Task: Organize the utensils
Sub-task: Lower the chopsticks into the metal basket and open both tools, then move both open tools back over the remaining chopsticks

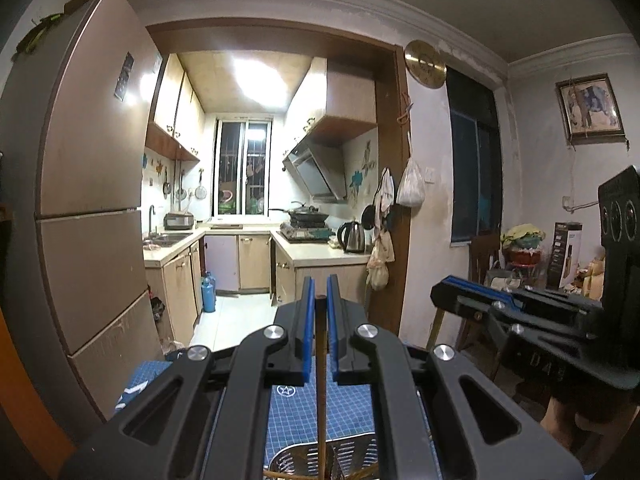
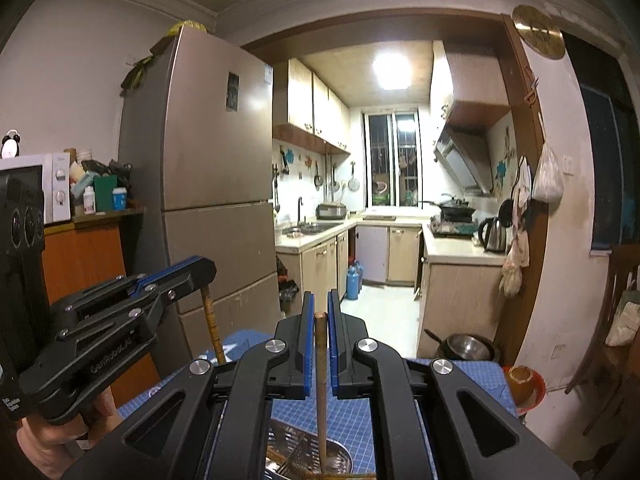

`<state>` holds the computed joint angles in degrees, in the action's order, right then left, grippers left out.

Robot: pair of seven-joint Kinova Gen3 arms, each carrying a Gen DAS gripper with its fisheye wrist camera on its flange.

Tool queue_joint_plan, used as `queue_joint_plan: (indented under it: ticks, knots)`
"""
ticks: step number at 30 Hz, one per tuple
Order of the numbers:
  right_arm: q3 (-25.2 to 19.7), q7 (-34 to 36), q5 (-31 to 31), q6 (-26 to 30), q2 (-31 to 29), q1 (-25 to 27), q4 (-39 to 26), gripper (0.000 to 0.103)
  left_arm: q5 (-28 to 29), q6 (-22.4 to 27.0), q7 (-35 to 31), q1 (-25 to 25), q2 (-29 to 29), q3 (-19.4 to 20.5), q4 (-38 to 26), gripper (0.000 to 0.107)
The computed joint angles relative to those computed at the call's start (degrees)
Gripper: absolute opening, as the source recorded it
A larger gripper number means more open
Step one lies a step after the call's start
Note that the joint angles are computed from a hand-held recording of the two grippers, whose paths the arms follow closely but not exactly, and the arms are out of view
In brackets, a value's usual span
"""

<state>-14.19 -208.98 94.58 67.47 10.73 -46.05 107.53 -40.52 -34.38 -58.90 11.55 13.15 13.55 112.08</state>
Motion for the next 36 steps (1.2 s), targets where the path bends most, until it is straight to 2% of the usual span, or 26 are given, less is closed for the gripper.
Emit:
queue_joint_plan:
  ticks: [4, 7, 13, 15, 17, 21, 23, 26, 29, 33, 36]
  knots:
    - [-0.47, -1.66, 0.42, -1.25, 1.40, 1.44, 0.55, 0.007, 1.19, 1.19, -1.10, 0.95, 1.44, -0.29, -0.83, 0.005]
    - [-4.73, -2.13, 0.98, -1.61, 2.28, 5.80, 0.75, 0.008, 1.10, 1.82, -0.77, 0.95, 2.23, -0.06, -1.40, 0.005]
    - [-4.46, -2.46, 0.95, -2.48, 2.78, 5.79, 0.96, 0.008, 0.13, 3.33, -0.35, 0.33, 2.60, 0.77, -2.03, 0.006]
    - [-4.49, -2.38, 0.88, -2.17, 2.62, 5.50, 0.94, 0.008, 0.11, 3.19, -0.02, -0.06, 2.27, 0.90, -1.78, 0.012]
    - [-4.42, -2.11, 0.78, -0.96, 2.43, 4.55, 1.00, 0.008, 0.96, 2.96, -0.33, 0.07, 1.63, 0.65, -1.40, 0.030]
    - [-7.77, -2.12, 0.91, 4.21, 1.83, 3.78, 1.34, 0.009, 1.07, 1.33, -0.09, -0.59, -0.43, 0.06, 0.73, 0.036]
    - [-6.88, -2.76, 0.23, 8.77, 1.70, -0.38, 1.68, 0.017, -0.03, -0.49, 0.88, -1.56, -2.39, -0.46, 3.00, 0.041]
    - [-5.44, -3.90, -0.99, 15.75, 1.46, -8.34, 2.65, 0.026, -2.58, -5.92, 1.87, -4.17, -6.38, -2.13, 8.98, 0.048]
    - [-7.13, -7.84, -2.80, 22.74, 3.08, -16.30, 4.74, 0.030, -8.67, -11.03, 3.79, -4.48, -10.98, -8.66, 16.07, 0.054]
    - [-10.13, -17.09, -8.95, 31.08, 12.37, -26.56, 4.23, 0.031, -17.10, -19.71, 3.45, -11.06, -13.27, -13.47, 26.12, 0.056]
    - [-14.44, -24.05, -12.98, 30.32, 20.33, -28.37, 1.20, 0.031, -23.75, -24.02, 0.23, -16.11, -11.66, -17.33, 32.68, 0.056]
